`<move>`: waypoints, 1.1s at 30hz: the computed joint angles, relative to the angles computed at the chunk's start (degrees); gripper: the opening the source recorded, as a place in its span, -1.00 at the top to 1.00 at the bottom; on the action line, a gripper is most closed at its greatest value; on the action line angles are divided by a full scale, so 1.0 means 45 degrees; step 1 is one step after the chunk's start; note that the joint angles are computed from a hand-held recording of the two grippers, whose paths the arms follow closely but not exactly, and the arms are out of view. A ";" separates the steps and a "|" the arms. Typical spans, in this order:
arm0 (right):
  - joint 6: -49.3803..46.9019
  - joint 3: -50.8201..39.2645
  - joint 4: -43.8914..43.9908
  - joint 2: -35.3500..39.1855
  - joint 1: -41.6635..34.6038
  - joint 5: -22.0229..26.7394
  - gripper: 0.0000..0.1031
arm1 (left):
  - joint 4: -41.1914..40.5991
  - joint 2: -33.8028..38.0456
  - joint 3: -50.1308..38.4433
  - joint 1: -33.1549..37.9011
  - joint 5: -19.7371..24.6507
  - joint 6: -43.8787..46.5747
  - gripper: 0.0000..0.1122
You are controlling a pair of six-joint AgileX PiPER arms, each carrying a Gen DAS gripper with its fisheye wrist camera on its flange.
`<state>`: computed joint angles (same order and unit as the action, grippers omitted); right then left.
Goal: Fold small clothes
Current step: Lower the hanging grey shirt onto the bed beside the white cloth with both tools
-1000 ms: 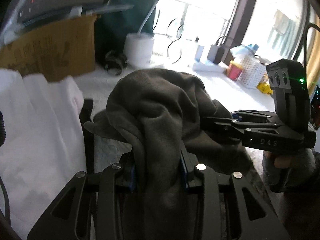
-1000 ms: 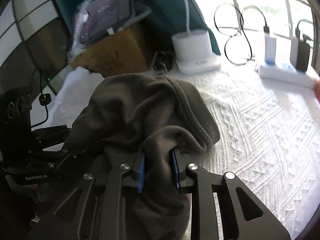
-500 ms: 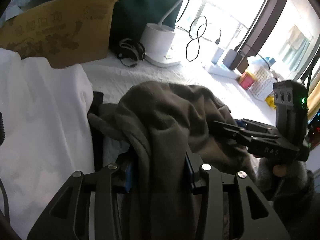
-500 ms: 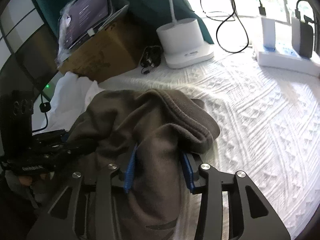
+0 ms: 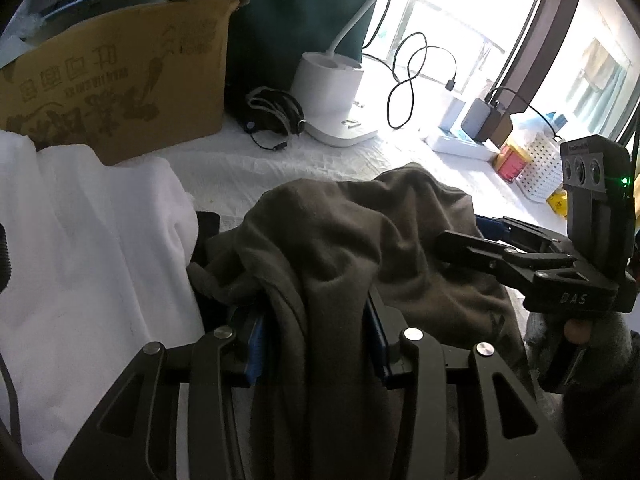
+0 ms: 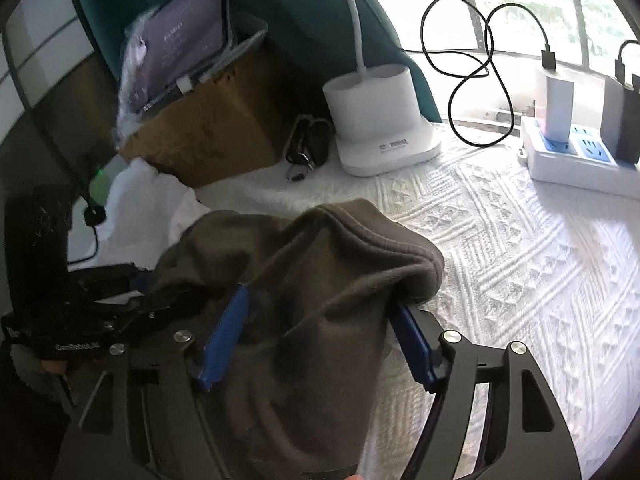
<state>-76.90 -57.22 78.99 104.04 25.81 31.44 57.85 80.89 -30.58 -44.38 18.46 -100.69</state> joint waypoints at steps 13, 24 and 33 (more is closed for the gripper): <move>-0.1680 0.1681 0.1200 -0.1355 -0.0282 -0.2080 -0.45 | 0.1068 -0.0972 0.0135 -0.1195 0.1822 -0.0898 0.19; -0.1055 0.3664 0.0353 -0.3086 -0.0052 -0.2555 -0.45 | 0.0054 -0.1941 0.0632 -0.2455 0.3319 -0.0953 0.19; -0.0182 0.5267 0.0153 -0.4278 0.0549 -0.2713 -0.39 | -0.0497 -0.2212 0.0949 -0.4870 0.4854 -0.2296 0.19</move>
<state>-77.72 -33.52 79.68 84.79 28.28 19.24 55.61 70.93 -26.32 -66.30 40.31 -111.03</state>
